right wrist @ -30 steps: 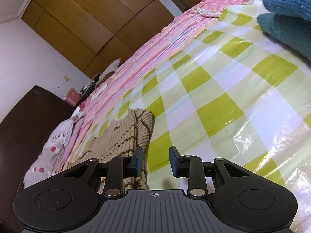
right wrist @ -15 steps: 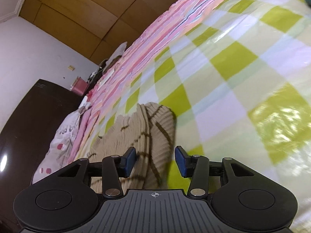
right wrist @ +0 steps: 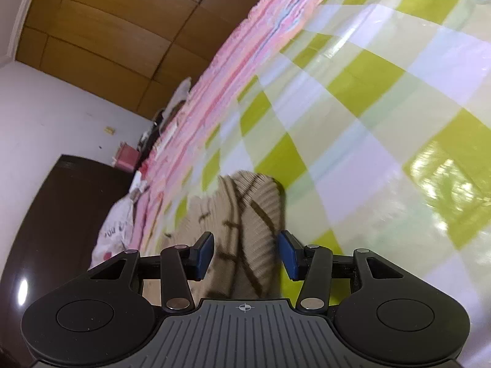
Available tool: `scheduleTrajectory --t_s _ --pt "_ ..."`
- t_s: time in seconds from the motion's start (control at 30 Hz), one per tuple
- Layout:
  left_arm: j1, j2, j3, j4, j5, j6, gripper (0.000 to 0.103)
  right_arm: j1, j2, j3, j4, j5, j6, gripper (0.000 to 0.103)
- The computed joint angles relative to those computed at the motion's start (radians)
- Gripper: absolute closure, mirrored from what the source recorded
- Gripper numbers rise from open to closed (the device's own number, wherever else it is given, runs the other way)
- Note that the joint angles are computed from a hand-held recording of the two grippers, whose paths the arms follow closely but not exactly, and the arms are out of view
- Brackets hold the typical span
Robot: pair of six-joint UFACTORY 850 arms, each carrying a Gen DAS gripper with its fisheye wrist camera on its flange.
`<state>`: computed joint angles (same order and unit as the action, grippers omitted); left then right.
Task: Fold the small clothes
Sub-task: 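Close the left gripper on the side edge of the folded sweater, then lift the side edge with the left gripper while the right gripper grips beside it, folding it over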
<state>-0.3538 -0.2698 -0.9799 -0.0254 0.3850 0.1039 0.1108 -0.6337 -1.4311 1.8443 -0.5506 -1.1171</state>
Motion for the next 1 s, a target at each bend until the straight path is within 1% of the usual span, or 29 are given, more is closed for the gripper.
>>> scheduleTrajectory --t_s 0.1,0.17,0.27,0.33,0.43,0.47,0.5,0.57,0.6,0.63,0.8,1.0 --pt "0.015 0.002 -0.004 0.058 -0.006 -0.08 0.084 -0.011 0.004 0.009 -0.047 -0.042 0.05 0.055" --pt "0.023 0.007 -0.002 0.077 -0.004 -0.105 0.084 -0.014 0.005 0.012 -0.053 -0.061 0.064 0.05" --pt "0.03 0.014 0.001 0.105 0.0 -0.132 0.084 -0.014 -0.003 0.009 -0.029 -0.083 0.066 0.046" --pt "0.031 0.017 0.005 0.126 0.002 -0.147 0.084 -0.008 -0.015 -0.004 -0.011 -0.089 0.079 0.046" --pt "0.031 0.021 0.011 0.153 0.005 -0.164 0.084 0.005 -0.028 -0.017 0.042 -0.072 0.062 0.046" --pt "0.031 0.021 0.012 0.162 0.006 -0.173 0.084 0.01 -0.03 -0.021 0.055 -0.06 0.057 0.048" --pt "0.031 0.019 0.01 0.165 0.006 -0.178 0.084 0.014 -0.03 -0.025 0.059 -0.047 0.055 0.053" --pt "0.03 0.017 0.007 0.181 0.006 -0.203 0.085 0.025 -0.027 -0.037 0.013 0.018 0.077 0.079" --pt "0.032 0.015 0.004 0.202 0.005 -0.23 0.085 0.029 -0.028 -0.043 -0.008 0.041 0.093 0.081" --pt "0.034 0.015 0.003 0.224 0.006 -0.258 0.085 0.029 -0.026 -0.041 -0.003 0.045 0.091 0.084" --pt "0.047 0.032 0.013 0.274 0.026 -0.335 0.086 0.048 0.016 -0.011 0.101 0.086 -0.033 0.087" --pt "0.093 0.079 0.044 0.32 0.06 -0.447 0.086 0.094 0.041 -0.039 0.186 0.121 -0.146 0.087"
